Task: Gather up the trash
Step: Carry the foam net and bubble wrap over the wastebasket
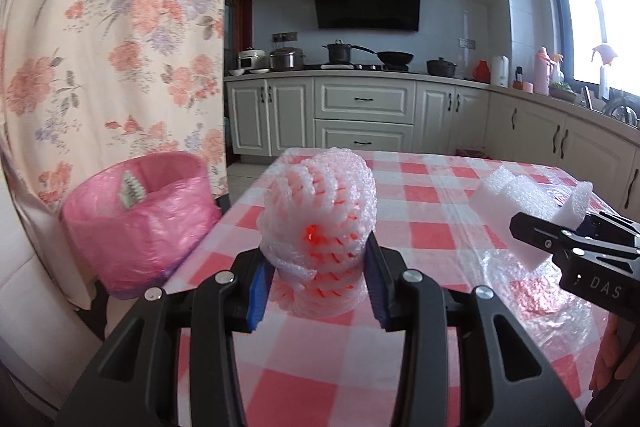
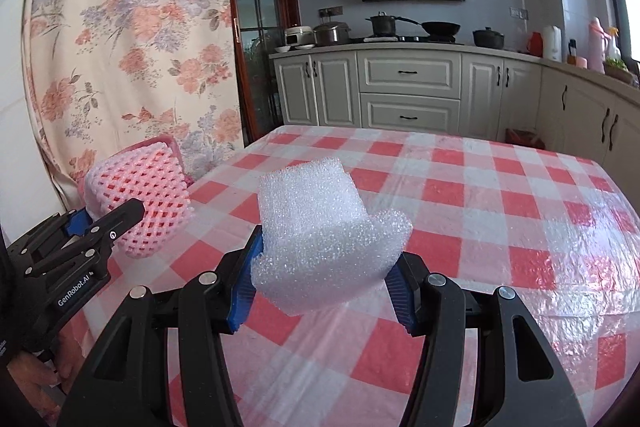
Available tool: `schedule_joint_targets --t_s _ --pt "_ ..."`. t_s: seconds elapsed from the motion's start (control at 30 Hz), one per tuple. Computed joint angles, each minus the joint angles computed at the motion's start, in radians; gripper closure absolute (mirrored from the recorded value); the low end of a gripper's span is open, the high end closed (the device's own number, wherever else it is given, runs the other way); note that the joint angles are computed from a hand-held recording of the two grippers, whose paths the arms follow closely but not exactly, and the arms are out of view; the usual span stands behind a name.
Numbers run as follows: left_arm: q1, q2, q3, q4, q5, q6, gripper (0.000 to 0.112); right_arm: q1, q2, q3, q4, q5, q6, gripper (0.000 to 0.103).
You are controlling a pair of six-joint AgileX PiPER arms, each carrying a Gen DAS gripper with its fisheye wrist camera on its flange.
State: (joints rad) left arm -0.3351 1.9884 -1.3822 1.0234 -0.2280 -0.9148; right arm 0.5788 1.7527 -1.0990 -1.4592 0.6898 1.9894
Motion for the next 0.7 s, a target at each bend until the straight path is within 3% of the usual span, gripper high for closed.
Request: schedule_joint_targets --t_s 0.17,0.33,0.53,0.7 --pt "0.054 -0.013 0.028 0.022 -0.029 -0.031 0.073 0.039 0.028 -0.049 0.04 0.022 -0.053 0.049" --pt "0.097 -0.031 0.068 -0.101 -0.061 0.099 0.073 0.069 0.071 -0.119 0.069 0.025 -0.114 0.049" --pt "0.137 -0.04 0.079 -0.219 -0.066 0.242 0.072 0.078 0.142 -0.251 0.113 -0.016 -0.221 0.049" --pt "0.174 -0.024 0.044 -0.274 -0.037 0.306 0.072 0.061 0.236 -0.43 0.243 -0.081 -0.442 0.049"
